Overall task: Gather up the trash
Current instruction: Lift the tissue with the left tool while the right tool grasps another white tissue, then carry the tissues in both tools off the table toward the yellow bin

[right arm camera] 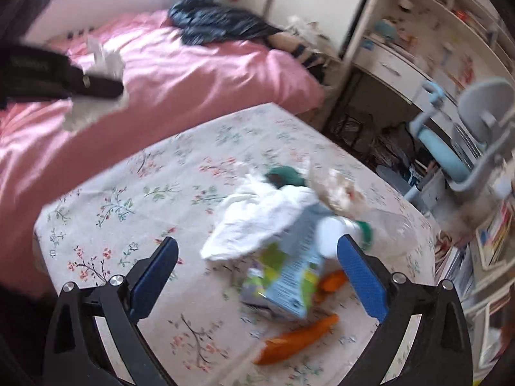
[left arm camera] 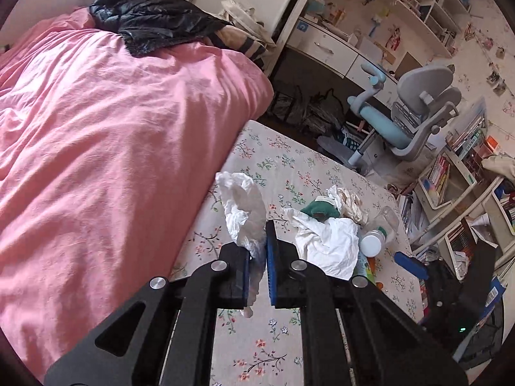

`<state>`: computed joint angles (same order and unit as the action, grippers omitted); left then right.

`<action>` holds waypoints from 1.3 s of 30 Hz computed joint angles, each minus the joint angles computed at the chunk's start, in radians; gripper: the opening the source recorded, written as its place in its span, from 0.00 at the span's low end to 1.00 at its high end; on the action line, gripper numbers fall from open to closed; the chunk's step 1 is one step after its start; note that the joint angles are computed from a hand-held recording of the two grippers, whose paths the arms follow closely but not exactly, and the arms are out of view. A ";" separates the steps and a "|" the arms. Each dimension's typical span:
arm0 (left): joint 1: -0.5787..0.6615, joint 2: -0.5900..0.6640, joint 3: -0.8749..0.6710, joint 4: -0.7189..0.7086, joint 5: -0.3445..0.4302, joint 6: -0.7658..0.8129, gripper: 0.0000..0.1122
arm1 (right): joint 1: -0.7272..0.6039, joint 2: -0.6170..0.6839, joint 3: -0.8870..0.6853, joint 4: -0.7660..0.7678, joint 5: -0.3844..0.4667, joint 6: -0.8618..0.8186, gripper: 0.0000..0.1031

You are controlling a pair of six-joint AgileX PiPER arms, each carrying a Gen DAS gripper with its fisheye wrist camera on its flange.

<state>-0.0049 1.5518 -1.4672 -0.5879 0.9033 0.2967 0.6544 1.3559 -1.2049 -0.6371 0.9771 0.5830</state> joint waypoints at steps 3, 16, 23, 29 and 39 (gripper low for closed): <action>0.053 0.027 -0.034 -0.057 0.036 0.021 0.07 | -0.060 0.136 -0.106 0.045 0.021 -0.094 0.81; 0.133 0.058 -0.091 -0.160 0.081 0.059 0.07 | -0.270 0.469 -0.503 0.399 0.170 -0.454 0.09; 0.159 0.068 -0.092 -0.199 0.108 0.065 0.07 | -0.453 0.186 -0.230 0.866 -0.050 -0.502 0.03; 0.174 0.072 -0.091 -0.212 0.121 0.063 0.07 | -0.549 -0.004 0.006 1.308 -0.153 -0.668 0.03; 0.192 0.080 -0.089 -0.225 0.130 0.060 0.07 | -0.226 0.052 0.087 0.928 -0.254 -0.303 0.59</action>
